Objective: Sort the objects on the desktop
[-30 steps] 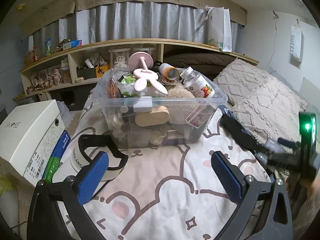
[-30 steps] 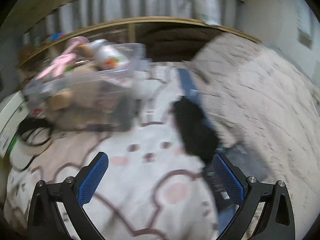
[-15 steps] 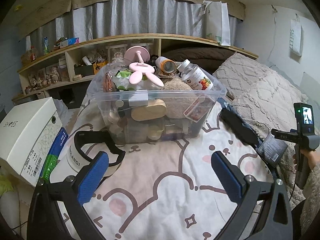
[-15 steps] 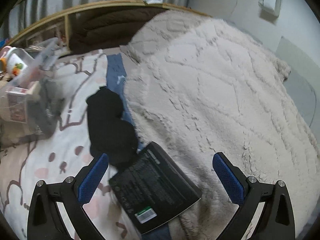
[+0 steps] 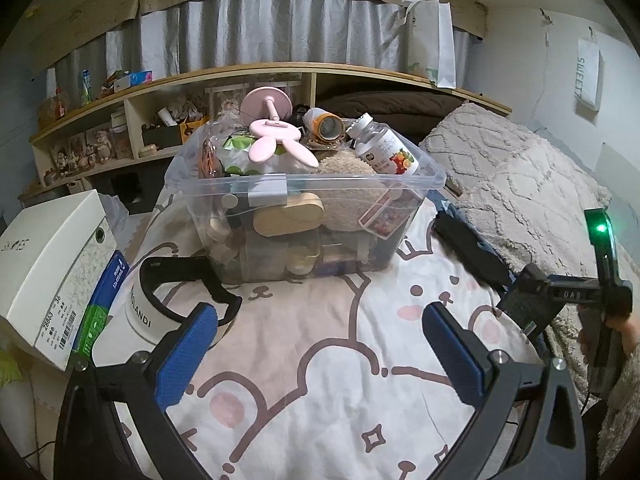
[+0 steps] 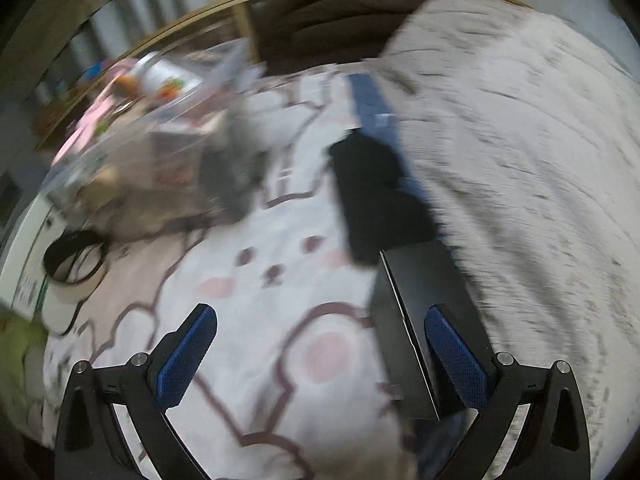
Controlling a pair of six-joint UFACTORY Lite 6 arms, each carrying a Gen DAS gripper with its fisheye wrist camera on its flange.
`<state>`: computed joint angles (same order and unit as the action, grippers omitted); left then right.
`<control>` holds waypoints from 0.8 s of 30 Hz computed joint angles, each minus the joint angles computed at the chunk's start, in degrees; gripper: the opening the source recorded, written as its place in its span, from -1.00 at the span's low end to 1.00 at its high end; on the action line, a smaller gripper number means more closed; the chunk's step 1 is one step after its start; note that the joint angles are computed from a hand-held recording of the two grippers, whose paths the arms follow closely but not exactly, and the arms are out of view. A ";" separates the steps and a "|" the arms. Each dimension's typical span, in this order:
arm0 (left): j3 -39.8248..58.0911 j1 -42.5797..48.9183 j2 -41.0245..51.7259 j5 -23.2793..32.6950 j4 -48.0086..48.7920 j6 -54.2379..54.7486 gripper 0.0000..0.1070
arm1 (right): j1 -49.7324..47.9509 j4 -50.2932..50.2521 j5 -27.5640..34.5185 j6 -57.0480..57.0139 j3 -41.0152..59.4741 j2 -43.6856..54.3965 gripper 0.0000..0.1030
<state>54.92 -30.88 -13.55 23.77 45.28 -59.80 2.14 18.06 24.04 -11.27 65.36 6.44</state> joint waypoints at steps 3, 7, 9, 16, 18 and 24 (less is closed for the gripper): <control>-0.03 0.00 -0.10 -0.04 -0.10 -0.06 0.92 | 2.44 9.95 2.28 -10.29 1.20 1.88 1.00; 0.04 -0.09 -0.13 0.18 -0.17 -0.04 0.92 | 3.22 22.71 5.47 -21.96 0.49 1.28 1.00; 0.03 -0.01 -0.13 0.07 -0.31 0.18 0.92 | 1.83 27.00 5.04 -25.88 -0.84 -1.45 1.00; -0.04 0.11 -0.22 0.03 -0.44 0.42 0.92 | -10.29 32.77 7.01 -22.90 -1.19 -1.39 1.00; -0.01 0.16 -0.33 0.16 -0.74 0.89 0.92 | -12.91 29.11 7.79 -17.93 0.50 1.96 1.00; 0.00 0.08 -0.16 0.36 -0.21 0.12 0.92 | -15.75 16.74 8.41 -4.36 4.65 7.86 1.00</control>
